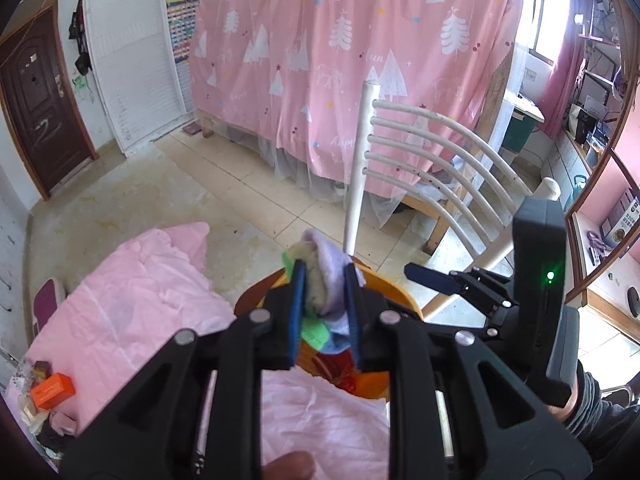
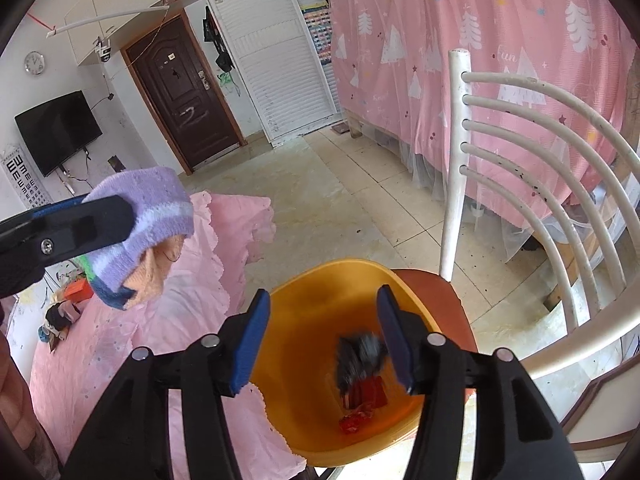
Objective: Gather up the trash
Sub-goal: 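Carry both items to the orange bucket and open both tools to drop them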
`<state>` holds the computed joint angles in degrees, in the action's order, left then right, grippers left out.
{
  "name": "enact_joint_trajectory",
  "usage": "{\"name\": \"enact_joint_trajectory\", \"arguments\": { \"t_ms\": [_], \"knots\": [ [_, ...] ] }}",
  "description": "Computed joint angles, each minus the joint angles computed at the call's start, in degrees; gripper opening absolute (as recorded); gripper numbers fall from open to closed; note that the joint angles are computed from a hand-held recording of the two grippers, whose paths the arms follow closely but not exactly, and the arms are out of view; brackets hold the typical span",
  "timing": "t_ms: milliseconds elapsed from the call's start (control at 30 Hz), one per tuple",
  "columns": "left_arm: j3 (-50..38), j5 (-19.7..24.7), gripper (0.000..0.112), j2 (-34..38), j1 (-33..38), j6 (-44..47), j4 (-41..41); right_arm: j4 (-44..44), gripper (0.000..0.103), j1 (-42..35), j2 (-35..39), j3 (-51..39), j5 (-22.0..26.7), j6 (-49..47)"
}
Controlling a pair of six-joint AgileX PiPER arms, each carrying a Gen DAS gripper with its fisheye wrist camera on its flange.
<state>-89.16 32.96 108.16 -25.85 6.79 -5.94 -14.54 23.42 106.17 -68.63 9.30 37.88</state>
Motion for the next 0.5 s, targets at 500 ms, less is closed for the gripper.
{"name": "enact_joint_trajectory", "arguments": {
  "t_ms": [500],
  "knots": [
    [2.3,0.4,0.046,-2.6,4.3,6.1,-8.2,-14.7,0.047,2.6,-1.1,-2.3,5.3,14.2]
  ]
}}
